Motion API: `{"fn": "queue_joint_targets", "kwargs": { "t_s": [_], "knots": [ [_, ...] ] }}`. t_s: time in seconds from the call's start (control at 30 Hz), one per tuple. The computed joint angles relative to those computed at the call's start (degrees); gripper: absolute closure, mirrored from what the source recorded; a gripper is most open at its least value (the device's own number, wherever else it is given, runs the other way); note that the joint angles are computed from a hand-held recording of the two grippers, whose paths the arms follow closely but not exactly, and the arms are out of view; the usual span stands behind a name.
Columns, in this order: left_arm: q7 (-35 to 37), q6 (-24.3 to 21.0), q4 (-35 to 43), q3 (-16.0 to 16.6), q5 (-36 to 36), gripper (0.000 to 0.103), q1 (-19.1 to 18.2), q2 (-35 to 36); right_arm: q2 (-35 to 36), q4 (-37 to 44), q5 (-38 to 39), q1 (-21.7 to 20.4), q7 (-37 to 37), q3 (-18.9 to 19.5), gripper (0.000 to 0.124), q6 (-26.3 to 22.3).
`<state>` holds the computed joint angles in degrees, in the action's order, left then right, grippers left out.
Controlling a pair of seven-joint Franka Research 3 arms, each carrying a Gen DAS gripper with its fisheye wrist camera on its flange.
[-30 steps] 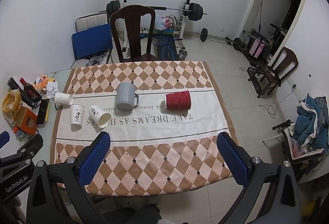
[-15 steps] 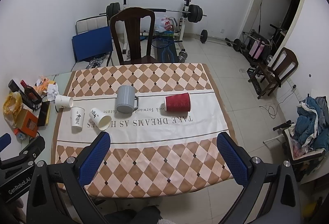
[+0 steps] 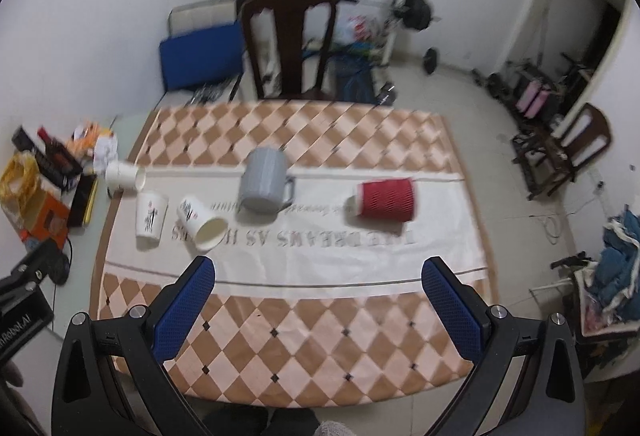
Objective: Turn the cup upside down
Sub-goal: 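Reach the left gripper to the upright white paper cup and grasp it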
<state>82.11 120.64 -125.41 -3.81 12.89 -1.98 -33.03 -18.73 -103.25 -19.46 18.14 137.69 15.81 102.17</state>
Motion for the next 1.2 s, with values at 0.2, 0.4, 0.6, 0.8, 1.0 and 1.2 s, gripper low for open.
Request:
{"fn": "queue_joint_targets", "kwargs": {
  "t_s": [0.2, 0.4, 0.6, 0.8, 1.0, 1.2],
  "knots": [
    [0.0, 2.3, -0.1, 2.1, 2.1, 0.000, 3.9, 8.7, 11.0, -0.9, 5.6, 2.5, -2.0, -2.3, 0.021, 5.8],
    [2.2, 3.4, 4.0, 3.8, 1.2, 0.000, 7.7, 20.0, 23.8, 4.6, 6.8, 7.4, -1.7, -4.8, 0.022, 7.1],
    [6.1, 0.2, 14.8, 4.6, -6.3, 0.000, 11.1, 32.9, 35.8, 15.9, 9.4, 11.4, 0.2, -8.7, 0.022, 3.3],
    [5.7, -8.2, 31.4, 3.0, -17.8, 0.002, 15.2, 47.6, 45.2, 28.6, 11.9, 13.4, 4.6, -12.0, 0.022, -3.0],
    [-1.2, -15.7, 48.5, -0.1, -24.7, 0.003, 17.8, 61.4, 54.9, 44.0, 12.2, 15.0, 7.9, -14.8, 0.022, -10.1],
    [-8.9, -21.5, 64.8, -2.0, -23.9, 0.003, 18.0, 73.7, 63.0, 57.2, 12.5, 15.2, 9.8, -17.1, 0.022, -17.5]
  ]
}}
